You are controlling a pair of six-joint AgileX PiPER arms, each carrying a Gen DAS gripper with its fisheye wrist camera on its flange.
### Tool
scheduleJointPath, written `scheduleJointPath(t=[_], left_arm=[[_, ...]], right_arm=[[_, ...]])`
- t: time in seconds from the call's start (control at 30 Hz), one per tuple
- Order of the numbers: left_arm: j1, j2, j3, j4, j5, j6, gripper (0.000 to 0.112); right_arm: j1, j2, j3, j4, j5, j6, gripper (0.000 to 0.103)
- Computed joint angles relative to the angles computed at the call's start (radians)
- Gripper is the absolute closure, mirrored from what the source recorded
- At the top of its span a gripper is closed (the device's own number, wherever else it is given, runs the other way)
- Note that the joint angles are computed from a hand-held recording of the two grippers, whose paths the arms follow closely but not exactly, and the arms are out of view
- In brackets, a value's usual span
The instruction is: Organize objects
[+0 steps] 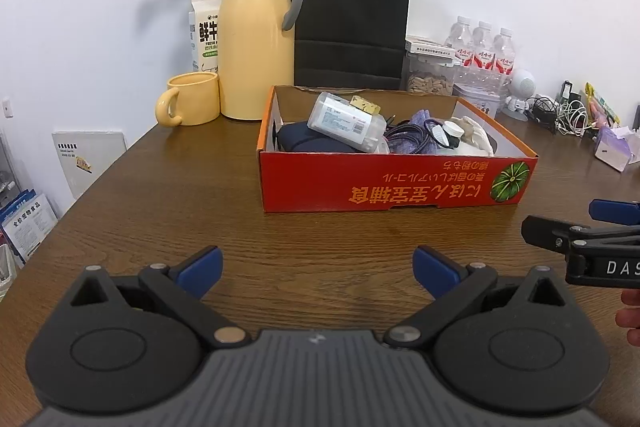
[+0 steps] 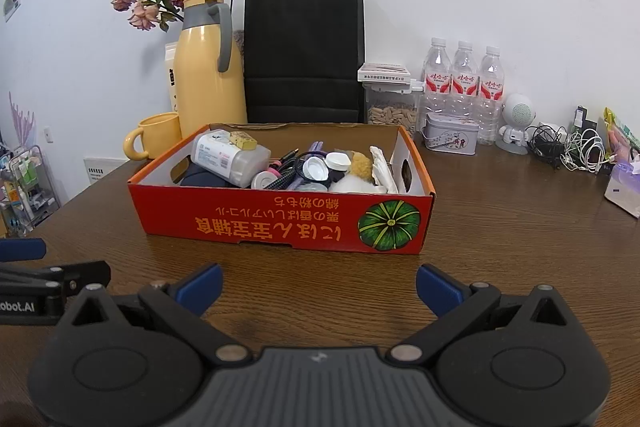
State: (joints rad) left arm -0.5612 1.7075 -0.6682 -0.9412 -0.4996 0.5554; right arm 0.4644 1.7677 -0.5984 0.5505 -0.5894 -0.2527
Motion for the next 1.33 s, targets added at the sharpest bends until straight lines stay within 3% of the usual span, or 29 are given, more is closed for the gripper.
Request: scheduleJointPath(t=[1.33], left_arm=[[-0.003,0.006,-0.012,-0.047,0.01,0.044,0.009]], right_arm=[[0.002,0.002,0.0,0.001,-0.001,0.001,0.0]])
